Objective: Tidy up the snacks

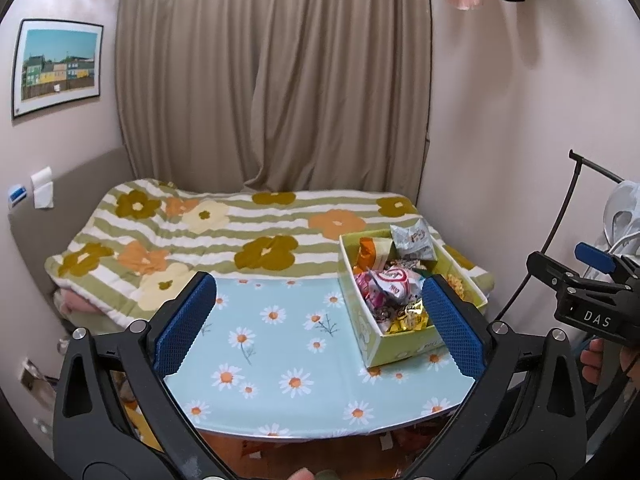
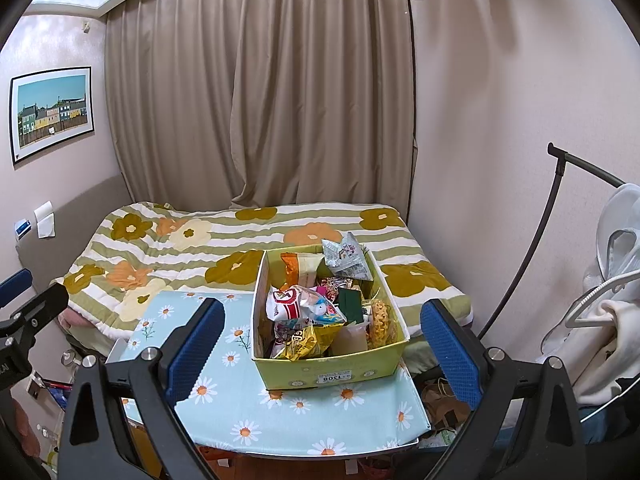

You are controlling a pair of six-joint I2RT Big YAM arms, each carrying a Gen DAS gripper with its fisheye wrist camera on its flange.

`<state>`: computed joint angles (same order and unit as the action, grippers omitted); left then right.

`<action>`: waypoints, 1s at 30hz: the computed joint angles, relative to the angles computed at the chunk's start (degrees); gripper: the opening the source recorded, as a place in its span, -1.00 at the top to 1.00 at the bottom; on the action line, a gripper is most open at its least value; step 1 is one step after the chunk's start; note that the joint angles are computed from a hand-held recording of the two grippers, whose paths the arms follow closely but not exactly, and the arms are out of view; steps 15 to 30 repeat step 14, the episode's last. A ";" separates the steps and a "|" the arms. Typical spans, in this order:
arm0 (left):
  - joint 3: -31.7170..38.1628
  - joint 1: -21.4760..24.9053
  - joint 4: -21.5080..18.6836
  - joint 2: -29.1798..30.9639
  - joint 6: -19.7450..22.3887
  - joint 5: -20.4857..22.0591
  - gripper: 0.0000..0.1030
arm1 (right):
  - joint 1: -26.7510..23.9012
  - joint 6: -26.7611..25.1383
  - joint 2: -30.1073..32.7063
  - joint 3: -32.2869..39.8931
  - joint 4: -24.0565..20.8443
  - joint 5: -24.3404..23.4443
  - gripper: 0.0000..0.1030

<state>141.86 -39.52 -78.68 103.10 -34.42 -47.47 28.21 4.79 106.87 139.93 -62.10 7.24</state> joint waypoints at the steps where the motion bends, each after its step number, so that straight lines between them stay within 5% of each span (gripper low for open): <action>1: -0.51 -0.14 0.68 -0.18 0.47 -0.86 -0.98 | 0.06 -0.02 0.03 -0.07 0.22 0.13 -0.90; 7: 0.83 -0.87 -0.72 1.06 0.62 -6.24 -0.98 | 0.19 0.32 0.42 0.40 -0.34 0.25 -0.90; 12: -2.57 -0.68 2.89 -0.54 1.86 -6.28 -0.99 | 0.04 0.36 1.18 1.35 -1.12 0.09 -0.90; 30: -2.53 -0.35 2.63 -0.39 1.60 -6.25 -0.99 | -0.01 0.33 1.83 2.30 -1.80 -0.14 -0.90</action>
